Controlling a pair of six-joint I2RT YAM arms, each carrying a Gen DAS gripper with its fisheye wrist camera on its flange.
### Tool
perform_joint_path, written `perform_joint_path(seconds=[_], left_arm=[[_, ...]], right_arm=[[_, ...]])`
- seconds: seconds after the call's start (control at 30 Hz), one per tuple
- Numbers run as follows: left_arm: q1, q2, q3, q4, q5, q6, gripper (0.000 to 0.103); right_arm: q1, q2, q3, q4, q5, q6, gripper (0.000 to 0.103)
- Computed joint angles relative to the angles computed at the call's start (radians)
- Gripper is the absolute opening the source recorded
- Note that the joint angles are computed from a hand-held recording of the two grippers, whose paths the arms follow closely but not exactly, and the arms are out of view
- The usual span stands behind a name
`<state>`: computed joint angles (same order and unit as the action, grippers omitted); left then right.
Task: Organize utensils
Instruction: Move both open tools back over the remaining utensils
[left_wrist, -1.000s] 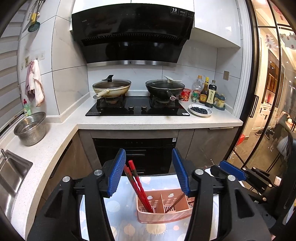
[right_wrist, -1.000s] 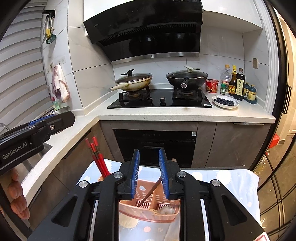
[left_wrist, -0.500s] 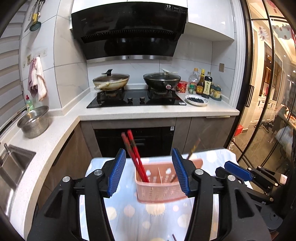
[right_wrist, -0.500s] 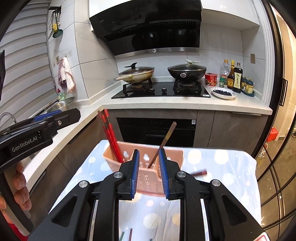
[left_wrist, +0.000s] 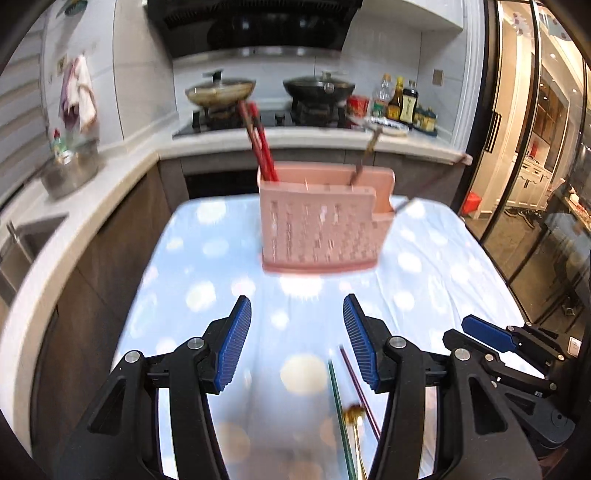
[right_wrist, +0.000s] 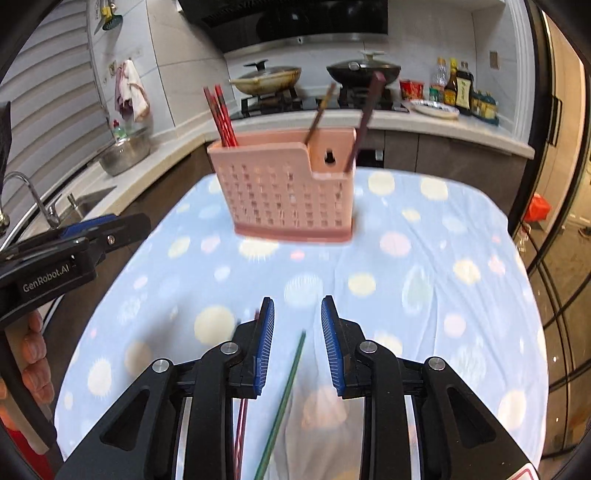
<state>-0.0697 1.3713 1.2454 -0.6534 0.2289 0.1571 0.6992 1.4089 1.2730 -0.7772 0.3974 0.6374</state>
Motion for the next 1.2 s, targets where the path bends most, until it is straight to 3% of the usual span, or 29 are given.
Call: perform_joint_path(seconds=[0.3, 0.67, 1.2], left_arm=[[-0.034, -0.213, -0.333, 0.008, -0.074, 0.017, 0.049], [-0.006, -0.430, -0.550, -0.110, -0.043, 0.045, 0.049], [-0.040, -0.534, -0.638, -0.173, -0.043, 0.049, 0.049]], right_arm=[[0.241, -0.073, -0.187, -0.068, 0.092, 0.236, 0.027], [0.494, -0.121, -0.306, -0.134, 0.117, 0.524, 0.027], [0.591, -0.052, -0.289, -0.120, 0.087, 0.564, 0.027]])
